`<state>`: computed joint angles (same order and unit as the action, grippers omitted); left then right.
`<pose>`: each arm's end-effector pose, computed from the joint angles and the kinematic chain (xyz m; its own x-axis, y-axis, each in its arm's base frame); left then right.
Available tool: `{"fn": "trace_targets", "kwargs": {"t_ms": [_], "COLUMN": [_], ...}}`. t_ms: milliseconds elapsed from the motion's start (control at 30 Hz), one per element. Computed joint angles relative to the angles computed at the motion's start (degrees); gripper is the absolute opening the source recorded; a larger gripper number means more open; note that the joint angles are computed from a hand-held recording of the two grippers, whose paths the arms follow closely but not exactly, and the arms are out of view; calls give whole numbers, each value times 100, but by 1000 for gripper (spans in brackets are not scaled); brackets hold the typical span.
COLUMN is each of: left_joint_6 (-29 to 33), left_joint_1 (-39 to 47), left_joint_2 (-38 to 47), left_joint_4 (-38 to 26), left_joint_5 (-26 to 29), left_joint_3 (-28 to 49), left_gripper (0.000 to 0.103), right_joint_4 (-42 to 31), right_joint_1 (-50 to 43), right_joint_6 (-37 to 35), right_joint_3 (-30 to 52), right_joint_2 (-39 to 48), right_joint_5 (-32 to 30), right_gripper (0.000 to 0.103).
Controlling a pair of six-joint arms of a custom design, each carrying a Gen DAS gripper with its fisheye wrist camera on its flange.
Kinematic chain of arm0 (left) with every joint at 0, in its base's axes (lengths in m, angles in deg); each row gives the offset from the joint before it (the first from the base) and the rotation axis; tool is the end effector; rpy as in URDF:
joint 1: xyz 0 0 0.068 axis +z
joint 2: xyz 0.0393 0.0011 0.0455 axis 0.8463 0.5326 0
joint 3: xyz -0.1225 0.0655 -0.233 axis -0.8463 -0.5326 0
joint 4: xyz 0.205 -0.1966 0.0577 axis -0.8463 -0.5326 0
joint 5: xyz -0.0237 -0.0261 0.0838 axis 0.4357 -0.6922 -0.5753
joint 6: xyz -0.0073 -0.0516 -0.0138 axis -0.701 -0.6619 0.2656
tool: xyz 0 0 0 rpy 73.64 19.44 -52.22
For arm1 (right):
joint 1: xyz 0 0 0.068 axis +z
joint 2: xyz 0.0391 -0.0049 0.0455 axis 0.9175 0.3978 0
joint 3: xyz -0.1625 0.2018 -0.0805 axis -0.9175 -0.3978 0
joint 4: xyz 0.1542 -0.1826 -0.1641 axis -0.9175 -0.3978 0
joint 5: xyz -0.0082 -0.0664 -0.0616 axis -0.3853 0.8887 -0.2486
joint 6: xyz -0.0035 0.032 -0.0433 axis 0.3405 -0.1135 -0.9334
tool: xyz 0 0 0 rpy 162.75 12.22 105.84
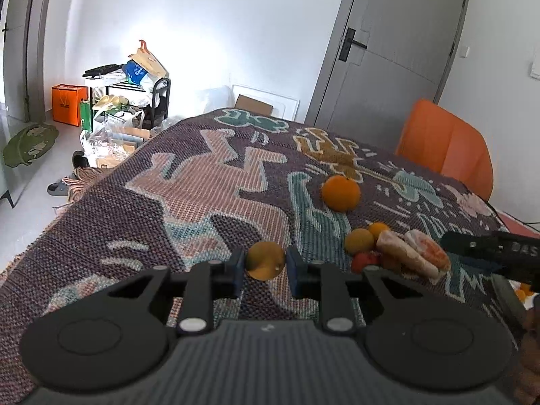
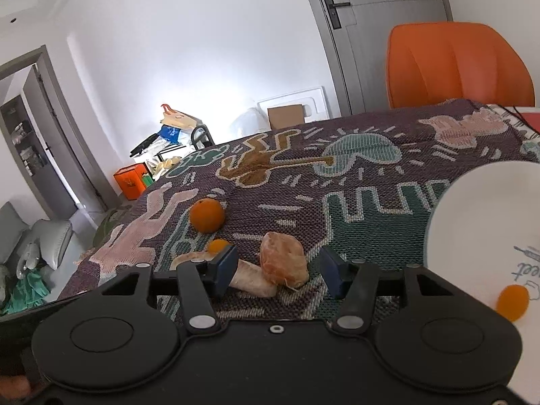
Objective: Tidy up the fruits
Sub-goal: 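Grasp the peeled orange with the right tool while the left tool grasps a yellow apricot, then place the peeled orange on the plate with the right tool while the left tool carries the apricot there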
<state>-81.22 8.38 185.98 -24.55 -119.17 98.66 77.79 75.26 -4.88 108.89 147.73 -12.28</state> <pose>0.2074 -0.2017 -0.0219 -0.4526 -0.4000 -0.7970 -0.3895 0.8927 -0.2268 0.3417 0.0691 -0.0194 -0.6142 -0.0498 -0.7876 -0.4737 0.8215 0.3175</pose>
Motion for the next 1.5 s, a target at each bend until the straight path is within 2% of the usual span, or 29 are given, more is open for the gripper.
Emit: {"fn": "trace_targets", "kwargs": {"t_ms": [333,533,600,633,733,1067,1300,1500], "left_joint_6": [-117,-144,-151,-155,-144,-168,63,287], "left_joint_1": [-59,-59,-76,-84,-122,-272,-382,-453], "left_joint_2": [-205,-239,-268,-287,-333,-408,-453,-398], "left_joint_4": [273,279,267,256,246,93,46,-31], "left_joint_5": [-130,-146,-173,-187,-238,-319,-334,-290], "left_joint_3": [-349,-402,-426,-431,-447,-390,-214,59], "left_gripper": [24,24,24,24,24,24,24,24], "right_joint_4": [-584,-949,-1084,-1226,-1371,-669,-95,49], "right_joint_1": [185,257,259,237,160,-104,-317,-673], "right_joint_6": [208,265,257,280,203,170,112,102], "right_joint_3": [584,850,922,989,1012,328,-189,-312], "right_joint_2": [253,353,352,353,327,12,-305,-484], "right_joint_5": [233,319,294,225,49,-386,-498,-614], "right_gripper": [54,49,44,36,32,31,31,31]}}
